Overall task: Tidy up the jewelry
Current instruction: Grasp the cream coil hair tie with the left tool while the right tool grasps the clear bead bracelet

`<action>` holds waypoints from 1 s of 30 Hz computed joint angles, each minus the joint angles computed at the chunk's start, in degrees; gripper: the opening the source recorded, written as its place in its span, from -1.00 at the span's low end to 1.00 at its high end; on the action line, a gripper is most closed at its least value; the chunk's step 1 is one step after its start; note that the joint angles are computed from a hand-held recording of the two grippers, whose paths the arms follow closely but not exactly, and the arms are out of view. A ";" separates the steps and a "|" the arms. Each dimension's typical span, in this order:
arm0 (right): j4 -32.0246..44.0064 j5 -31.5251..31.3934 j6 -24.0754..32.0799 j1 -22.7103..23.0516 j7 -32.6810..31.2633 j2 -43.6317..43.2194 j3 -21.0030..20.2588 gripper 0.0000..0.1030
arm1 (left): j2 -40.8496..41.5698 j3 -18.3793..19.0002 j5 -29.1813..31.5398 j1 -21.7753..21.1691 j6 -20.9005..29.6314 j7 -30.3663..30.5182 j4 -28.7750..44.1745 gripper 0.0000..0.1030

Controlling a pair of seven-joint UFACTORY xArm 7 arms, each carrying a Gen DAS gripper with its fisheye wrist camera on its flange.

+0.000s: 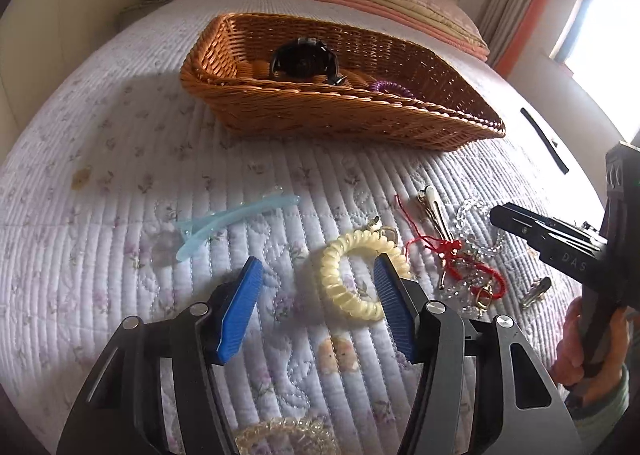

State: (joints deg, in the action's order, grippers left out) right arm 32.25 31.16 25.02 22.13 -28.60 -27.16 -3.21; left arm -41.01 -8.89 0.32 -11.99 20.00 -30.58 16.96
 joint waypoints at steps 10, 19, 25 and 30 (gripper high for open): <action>-2.50 -12.81 -7.13 -2.52 8.65 0.70 6.83 -0.84 | 2.97 -12.58 13.27 6.98 6.58 -10.03 4.97 -0.43; -5.11 -14.37 -7.88 1.16 10.17 -3.94 3.35 -0.88 | -3.22 -8.77 15.39 2.82 7.10 -12.14 1.93 -0.81; -6.47 -14.36 -6.13 2.41 10.29 -10.00 2.05 -0.88 | -10.86 -6.04 11.82 -0.31 5.13 -10.30 -1.52 -0.81; -6.96 -14.77 -4.33 2.56 10.79 -15.44 1.53 -0.88 | -17.30 -5.51 9.47 -1.24 5.27 -8.69 -3.03 -0.81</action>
State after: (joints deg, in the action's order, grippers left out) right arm 25.29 16.39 20.68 24.69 -17.80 -42.60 -1.68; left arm -58.31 -14.40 9.79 -13.23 25.27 -39.27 13.93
